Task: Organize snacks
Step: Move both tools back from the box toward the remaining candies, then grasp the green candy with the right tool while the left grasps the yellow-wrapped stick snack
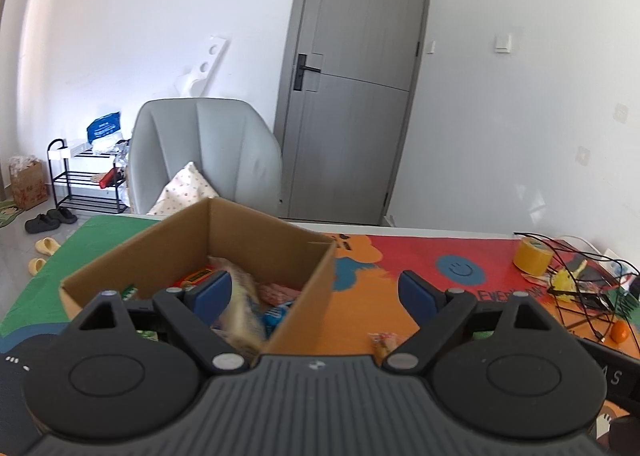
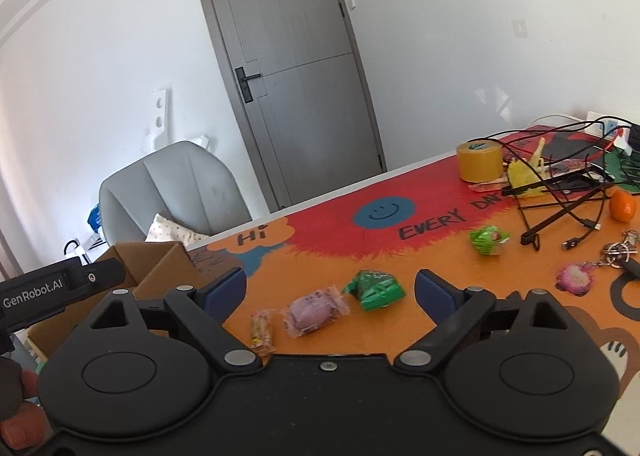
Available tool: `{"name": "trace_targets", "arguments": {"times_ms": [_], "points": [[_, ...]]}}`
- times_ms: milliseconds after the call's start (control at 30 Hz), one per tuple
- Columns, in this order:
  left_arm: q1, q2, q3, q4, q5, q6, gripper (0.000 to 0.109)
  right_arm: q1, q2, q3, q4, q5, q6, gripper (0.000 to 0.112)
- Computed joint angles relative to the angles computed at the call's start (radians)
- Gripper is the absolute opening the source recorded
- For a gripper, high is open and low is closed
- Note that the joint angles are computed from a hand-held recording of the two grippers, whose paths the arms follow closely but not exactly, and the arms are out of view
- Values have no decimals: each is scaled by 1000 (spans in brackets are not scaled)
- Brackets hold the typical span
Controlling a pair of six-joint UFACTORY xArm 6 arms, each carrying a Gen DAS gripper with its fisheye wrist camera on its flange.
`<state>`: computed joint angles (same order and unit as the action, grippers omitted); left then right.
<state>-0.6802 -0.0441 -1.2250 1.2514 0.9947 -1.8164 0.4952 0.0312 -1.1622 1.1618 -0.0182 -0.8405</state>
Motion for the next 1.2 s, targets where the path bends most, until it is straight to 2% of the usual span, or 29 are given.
{"name": "trace_targets", "arguments": {"times_ms": [267, 500, 633, 800, 867, 1000, 1200], "points": [[-9, 76, -72, -6, -26, 31, 90, -51, 8, 30, -149, -44, 158, 92], [-15, 138, -123, 9, -42, 5, 89, -88, 27, 8, -67, -28, 81, 92], [-12, 185, -168, -24, -49, 40, 86, -103, 43, -7, -26, -23, 45, 92], [-7, 242, -214, -59, -44, 58, 79, -118, 72, -27, -26, -33, 39, 92], [-2, 261, -229, -82, -47, 65, 71, -126, 87, -38, -33, -31, 43, 91], [9, 296, -254, -119, -58, 77, 64, -144, 120, -64, -69, -22, 75, 91], [30, 349, -292, -166, -74, 109, 47, -167, 175, -113, -137, -17, 133, 86]]}}
